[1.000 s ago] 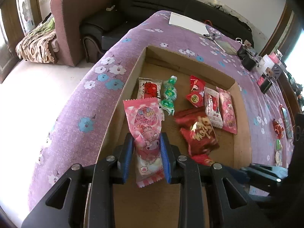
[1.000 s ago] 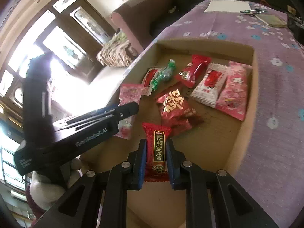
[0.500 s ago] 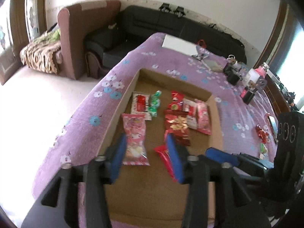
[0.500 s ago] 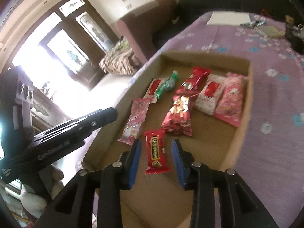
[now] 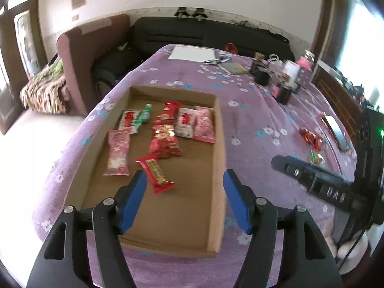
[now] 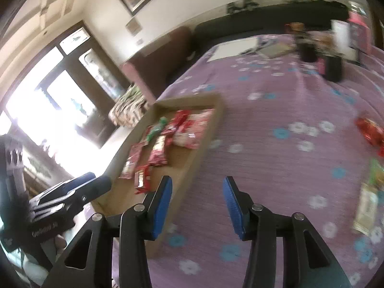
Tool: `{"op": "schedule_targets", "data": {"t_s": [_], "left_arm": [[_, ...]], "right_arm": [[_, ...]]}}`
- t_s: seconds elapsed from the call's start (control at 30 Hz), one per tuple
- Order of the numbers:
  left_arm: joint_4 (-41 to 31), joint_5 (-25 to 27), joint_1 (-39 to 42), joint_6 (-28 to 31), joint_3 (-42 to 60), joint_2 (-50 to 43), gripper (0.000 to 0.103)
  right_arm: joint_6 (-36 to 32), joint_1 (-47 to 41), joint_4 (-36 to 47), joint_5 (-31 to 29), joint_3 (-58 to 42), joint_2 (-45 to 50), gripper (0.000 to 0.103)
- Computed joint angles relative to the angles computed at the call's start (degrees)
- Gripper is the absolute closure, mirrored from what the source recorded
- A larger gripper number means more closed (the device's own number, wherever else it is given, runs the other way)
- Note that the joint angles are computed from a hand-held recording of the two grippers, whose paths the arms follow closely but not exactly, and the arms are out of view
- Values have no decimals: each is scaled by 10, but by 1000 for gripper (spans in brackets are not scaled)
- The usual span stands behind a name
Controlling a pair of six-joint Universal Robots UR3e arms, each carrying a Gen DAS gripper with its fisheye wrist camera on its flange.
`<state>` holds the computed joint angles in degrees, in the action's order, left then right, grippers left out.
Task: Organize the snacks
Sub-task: 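Move both open tools back over the white pastry and green candy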
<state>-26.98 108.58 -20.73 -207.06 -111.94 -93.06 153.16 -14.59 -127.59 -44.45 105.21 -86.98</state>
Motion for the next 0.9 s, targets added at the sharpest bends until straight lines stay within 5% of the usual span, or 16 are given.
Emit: {"op": "schedule_targets", "data": {"t_s": [0.23,0.9], "left_arm": [[-45,62,-74,-16,85,-75,38],[-72,9,-103,-24,176,-166,38]], "right_arm": [[-37,-105,26,18,23,-12,56],[-23,-233,-14,18,6,66,55]]}}
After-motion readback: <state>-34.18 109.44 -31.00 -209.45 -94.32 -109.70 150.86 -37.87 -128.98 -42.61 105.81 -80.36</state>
